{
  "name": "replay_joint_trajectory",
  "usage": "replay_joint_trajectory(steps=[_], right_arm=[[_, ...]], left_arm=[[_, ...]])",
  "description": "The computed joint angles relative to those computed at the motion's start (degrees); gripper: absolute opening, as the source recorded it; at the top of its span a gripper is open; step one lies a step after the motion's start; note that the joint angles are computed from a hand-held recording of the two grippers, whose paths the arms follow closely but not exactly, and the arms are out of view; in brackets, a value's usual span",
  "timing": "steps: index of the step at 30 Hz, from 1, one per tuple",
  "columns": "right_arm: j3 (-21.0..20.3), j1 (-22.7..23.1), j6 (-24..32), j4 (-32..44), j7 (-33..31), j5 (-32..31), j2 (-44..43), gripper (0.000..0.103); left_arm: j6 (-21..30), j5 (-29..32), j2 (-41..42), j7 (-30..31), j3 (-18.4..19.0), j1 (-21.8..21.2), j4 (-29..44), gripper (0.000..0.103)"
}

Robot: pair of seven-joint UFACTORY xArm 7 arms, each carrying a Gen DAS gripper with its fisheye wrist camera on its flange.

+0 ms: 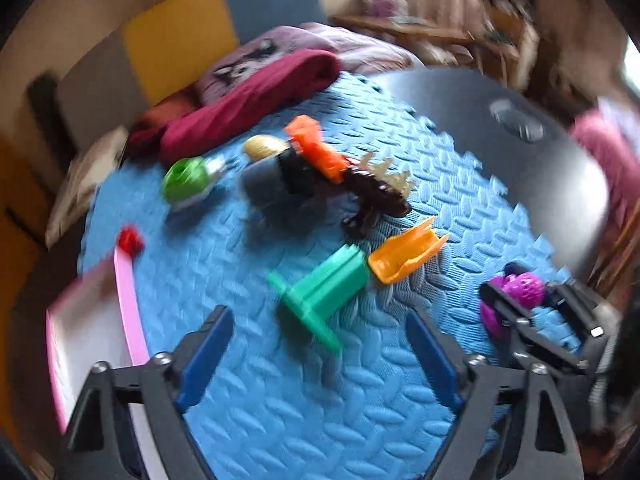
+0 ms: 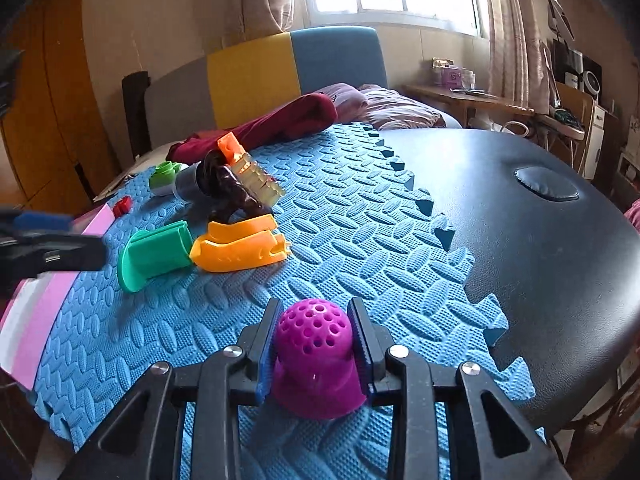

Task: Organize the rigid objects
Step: 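Grasp the green spool stand with the left tool while the right tool holds the magenta toy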

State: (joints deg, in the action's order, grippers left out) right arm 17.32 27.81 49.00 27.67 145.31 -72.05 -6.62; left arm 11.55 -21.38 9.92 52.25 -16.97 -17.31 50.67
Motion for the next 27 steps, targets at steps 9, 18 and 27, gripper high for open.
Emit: replay_joint_trajectory(steps=[9,18,27], right_arm=[[-0.3,-1.69,-4.53,-2.28,2.63,-2.48,-2.65,0.033],[-0.05,-2.6,-5.92,-2.74,3.37,-2.9,-3.24,0.033],[0.08,-2.59,-5.47,-2.31,2.53,-2.1,-2.83,0.033]], left_arm=[[5.39,34.91,8.84,-18.95,11.56,-12.6,9.95,0.076],[7.4,31.64,10.31,-15.99,5.12,-6.03,11.93,0.03],[10.05,2.92,7.85,1.06,-3.71,6.88,10.14,0.022]])
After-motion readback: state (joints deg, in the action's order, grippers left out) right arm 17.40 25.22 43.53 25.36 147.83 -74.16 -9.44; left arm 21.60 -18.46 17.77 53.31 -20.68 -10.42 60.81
